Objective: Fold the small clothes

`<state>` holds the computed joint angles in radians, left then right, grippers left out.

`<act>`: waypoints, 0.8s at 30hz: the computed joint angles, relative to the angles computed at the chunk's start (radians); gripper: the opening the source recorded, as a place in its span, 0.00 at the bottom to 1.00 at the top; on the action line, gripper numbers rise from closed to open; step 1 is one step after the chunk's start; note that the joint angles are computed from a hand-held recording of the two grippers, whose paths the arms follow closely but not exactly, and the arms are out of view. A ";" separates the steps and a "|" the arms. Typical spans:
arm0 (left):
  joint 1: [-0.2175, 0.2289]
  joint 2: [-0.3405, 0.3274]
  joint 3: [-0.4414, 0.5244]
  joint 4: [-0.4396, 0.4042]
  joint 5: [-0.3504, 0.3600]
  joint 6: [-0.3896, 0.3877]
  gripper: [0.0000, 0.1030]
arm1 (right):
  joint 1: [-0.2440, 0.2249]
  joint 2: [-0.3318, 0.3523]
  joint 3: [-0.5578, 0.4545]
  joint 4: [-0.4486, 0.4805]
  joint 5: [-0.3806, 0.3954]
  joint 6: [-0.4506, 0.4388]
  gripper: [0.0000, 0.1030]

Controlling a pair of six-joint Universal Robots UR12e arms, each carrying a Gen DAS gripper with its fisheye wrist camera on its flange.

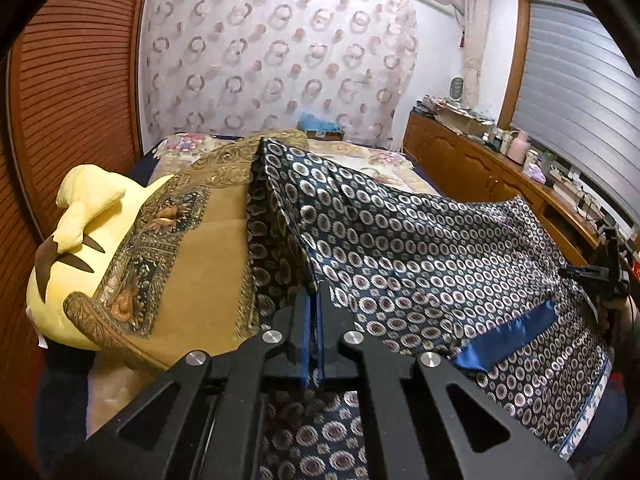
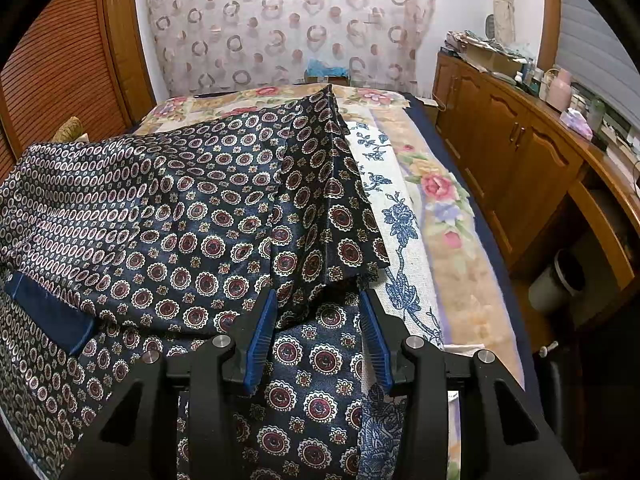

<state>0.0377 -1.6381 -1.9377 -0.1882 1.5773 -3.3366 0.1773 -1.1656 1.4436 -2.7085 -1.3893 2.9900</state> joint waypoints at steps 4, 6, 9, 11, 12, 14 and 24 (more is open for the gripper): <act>-0.002 0.013 -0.019 0.011 -0.008 -0.015 0.02 | -0.001 0.000 0.001 0.000 0.001 0.000 0.43; -0.003 0.020 -0.030 0.015 -0.010 -0.016 0.02 | -0.007 -0.002 0.001 0.002 0.030 0.007 0.43; -0.008 0.026 -0.037 0.014 -0.003 -0.015 0.02 | -0.021 -0.004 -0.005 0.007 0.084 0.033 0.39; -0.010 0.027 -0.038 0.018 0.000 -0.011 0.02 | -0.026 -0.003 -0.009 -0.002 0.099 0.043 0.38; -0.012 0.027 -0.037 0.020 0.003 -0.011 0.02 | -0.028 -0.002 -0.011 -0.005 0.111 0.051 0.38; -0.014 0.025 -0.036 0.020 0.004 -0.010 0.02 | -0.027 0.001 -0.019 0.001 0.115 0.049 0.37; -0.023 0.017 -0.023 -0.004 0.020 -0.002 0.02 | 0.009 0.020 -0.055 0.018 -0.024 0.008 0.38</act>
